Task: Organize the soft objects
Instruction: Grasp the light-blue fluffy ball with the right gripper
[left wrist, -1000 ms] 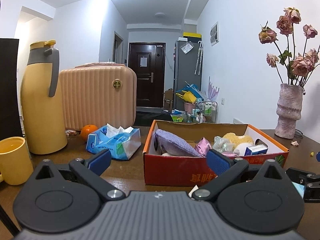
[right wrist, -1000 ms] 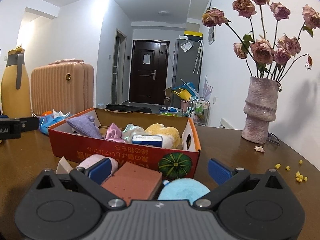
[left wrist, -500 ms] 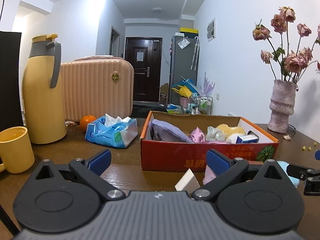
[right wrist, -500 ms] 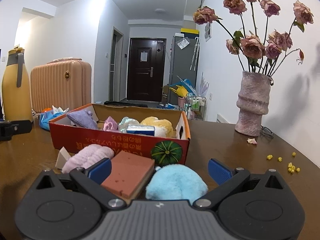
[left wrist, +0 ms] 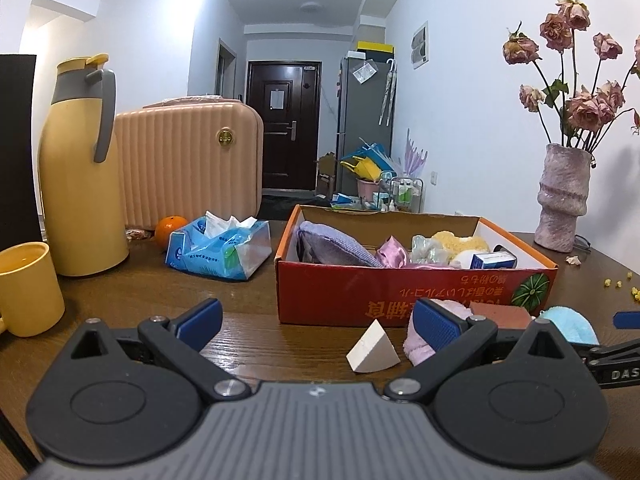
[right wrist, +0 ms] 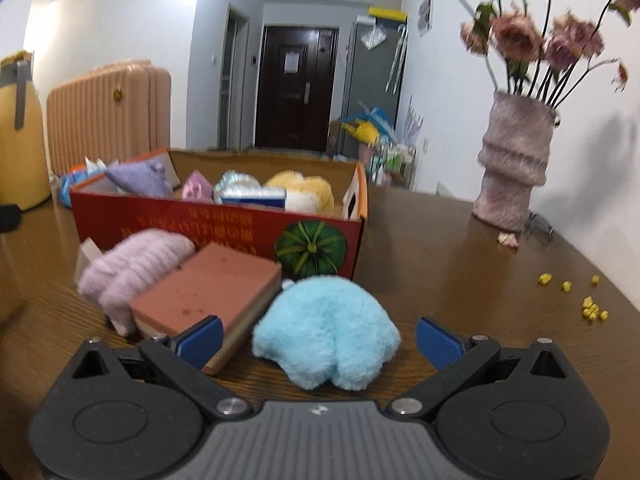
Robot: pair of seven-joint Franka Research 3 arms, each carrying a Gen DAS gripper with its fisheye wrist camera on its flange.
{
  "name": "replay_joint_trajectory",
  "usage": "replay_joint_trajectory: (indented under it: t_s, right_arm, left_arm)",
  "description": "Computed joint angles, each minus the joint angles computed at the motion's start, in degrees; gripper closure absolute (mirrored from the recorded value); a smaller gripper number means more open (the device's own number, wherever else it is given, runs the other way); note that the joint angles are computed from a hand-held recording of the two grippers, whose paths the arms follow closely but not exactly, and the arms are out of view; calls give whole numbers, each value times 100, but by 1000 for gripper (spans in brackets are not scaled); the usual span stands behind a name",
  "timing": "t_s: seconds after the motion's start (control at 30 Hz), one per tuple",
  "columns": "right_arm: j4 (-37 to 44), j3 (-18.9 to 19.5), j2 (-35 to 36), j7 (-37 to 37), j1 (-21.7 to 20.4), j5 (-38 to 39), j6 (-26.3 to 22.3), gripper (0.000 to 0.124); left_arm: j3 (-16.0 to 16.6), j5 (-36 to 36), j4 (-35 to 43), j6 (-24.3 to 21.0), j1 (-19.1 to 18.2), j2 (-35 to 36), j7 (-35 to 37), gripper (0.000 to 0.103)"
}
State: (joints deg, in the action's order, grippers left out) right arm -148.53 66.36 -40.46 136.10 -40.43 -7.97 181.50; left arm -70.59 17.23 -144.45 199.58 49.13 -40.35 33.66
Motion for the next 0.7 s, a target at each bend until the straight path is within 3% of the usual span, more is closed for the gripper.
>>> replay_joint_trajectory:
  t_s: [0.17,0.4,0.7]
  right_arm:
    - [303,98,722,-198,-298,-193,-175,21]
    - [596,400,1146,-262,-744,-468,-212,24]
    - [677,349,1594,-384,-761,-583,-75,44]
  left_arm:
    - [-15,20,27,-90,13,30,-4,0]
    - [-43,129,95,-234,44,154,-33,0]
    - [-49,215,134,-292,57,210,-61,0]
